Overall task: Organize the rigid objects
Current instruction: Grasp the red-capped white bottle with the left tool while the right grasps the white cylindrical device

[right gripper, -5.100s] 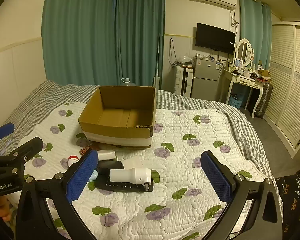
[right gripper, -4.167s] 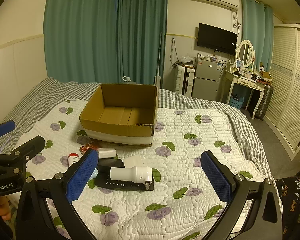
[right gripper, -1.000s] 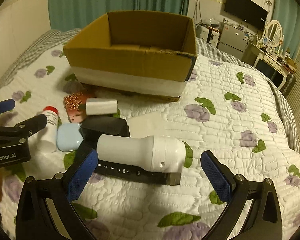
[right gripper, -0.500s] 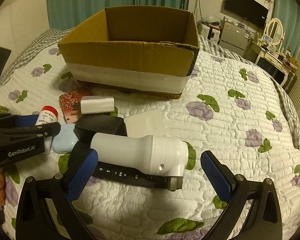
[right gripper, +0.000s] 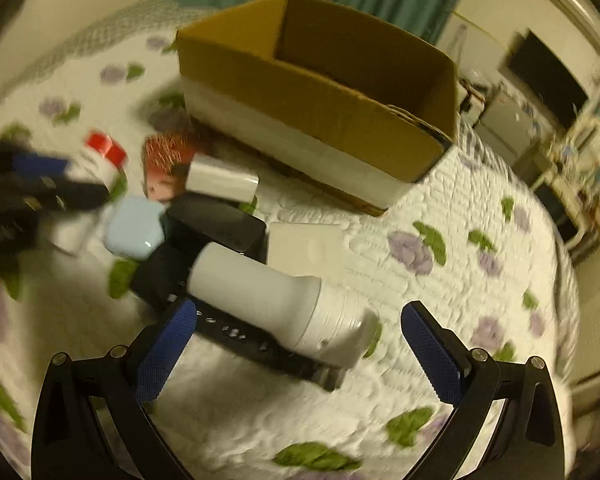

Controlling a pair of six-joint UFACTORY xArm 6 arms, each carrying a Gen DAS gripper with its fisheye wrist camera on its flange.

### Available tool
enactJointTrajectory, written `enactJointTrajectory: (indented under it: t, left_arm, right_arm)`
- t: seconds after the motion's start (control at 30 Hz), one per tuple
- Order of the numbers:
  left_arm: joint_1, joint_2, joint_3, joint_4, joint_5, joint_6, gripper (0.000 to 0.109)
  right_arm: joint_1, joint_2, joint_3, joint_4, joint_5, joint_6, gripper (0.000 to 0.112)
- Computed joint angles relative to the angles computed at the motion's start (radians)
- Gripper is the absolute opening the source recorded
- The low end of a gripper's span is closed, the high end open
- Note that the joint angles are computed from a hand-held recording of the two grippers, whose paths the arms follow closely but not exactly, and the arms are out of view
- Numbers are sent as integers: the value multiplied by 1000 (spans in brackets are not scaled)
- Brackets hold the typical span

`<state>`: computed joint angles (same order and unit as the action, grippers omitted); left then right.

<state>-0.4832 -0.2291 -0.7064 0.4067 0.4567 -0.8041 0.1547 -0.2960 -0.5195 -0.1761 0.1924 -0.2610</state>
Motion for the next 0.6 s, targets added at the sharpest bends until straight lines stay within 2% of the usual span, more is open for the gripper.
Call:
enactJointTrajectory:
  t: [0.07, 0.13, 0.2, 0.23, 0.27, 0.33, 0.4, 0.5, 0.6]
  left_arm:
    - [1, 3, -4, 2, -1, 0, 37]
    - [0, 10, -12, 6, 2, 1, 37]
    - [-2, 18, -19, 15, 5, -3, 37]
    - [-2, 21, -21, 17, 5, -4, 37]
    - [-2, 24, -23, 20, 5, -7, 37]
    - [-1, 27, -24, 22, 2, -8, 37]
    - [-1, 28, -23, 29, 0, -15, 37]
    - [-1, 27, -23, 35, 2, -18, 37]
    - [-3, 20, -23, 32, 1, -19, 37]
  right_arm:
    - [3, 38, -29, 43, 15, -56, 97]
    - [-6, 80, -54, 16, 17, -51, 93]
    - [-1, 109, -81, 139, 31, -135, 91]
    - [0, 123, -100, 216, 48, -187, 81]
    - [-1, 137, -118, 253, 67, -199, 76]
    - [-13, 154, -130, 225, 66, -172, 69]
    - [-14, 151, -125, 274, 62, -198, 67]
    - [-11, 136, -116, 351, 66, -253, 54]
    - [-16, 108, -107, 407, 70, -288, 52]
